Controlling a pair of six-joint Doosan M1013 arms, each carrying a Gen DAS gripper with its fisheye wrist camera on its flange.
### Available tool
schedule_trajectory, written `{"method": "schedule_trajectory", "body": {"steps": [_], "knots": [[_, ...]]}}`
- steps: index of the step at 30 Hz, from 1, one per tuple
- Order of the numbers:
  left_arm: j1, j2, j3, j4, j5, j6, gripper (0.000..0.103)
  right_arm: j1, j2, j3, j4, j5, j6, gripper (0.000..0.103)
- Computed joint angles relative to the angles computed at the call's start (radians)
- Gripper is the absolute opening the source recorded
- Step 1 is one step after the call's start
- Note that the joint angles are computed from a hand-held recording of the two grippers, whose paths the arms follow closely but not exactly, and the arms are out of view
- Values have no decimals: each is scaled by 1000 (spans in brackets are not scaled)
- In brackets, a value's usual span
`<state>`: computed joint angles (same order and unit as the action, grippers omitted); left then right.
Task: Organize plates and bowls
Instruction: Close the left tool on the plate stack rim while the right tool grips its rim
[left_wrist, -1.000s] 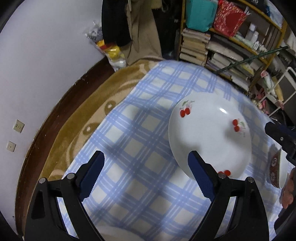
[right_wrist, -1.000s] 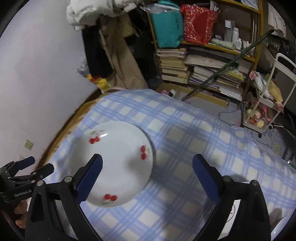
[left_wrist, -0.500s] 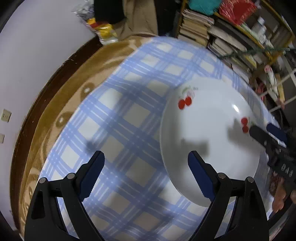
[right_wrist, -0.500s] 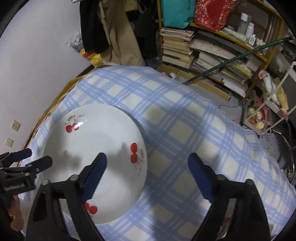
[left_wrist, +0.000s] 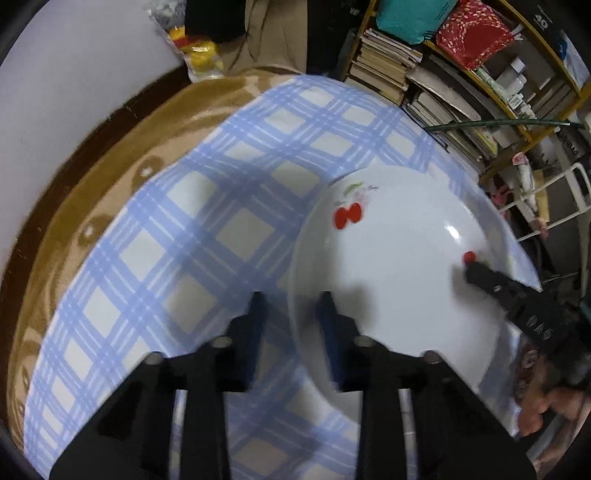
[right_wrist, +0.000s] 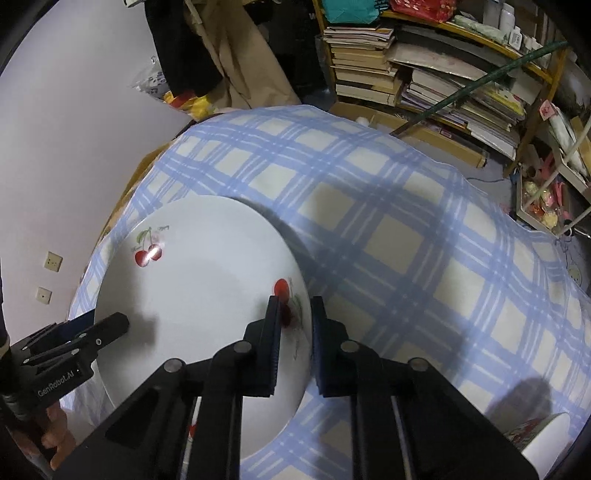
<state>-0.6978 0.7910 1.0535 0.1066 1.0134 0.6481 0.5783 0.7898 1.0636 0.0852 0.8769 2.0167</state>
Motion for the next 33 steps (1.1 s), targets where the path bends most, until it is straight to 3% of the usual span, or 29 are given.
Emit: {"method": "schedule_trajectory", "body": {"steps": [4,12,33], "knots": [[2,31,-60,-18,71,35,17,-2,0,0,13,6,0,16],[-14,14,-42,17,101,40,18,-5,-34,49,75,-26,7,12],[-49,-115,118,-29,-6,63,16,13,-180,247,145,-143,9,8]]}}
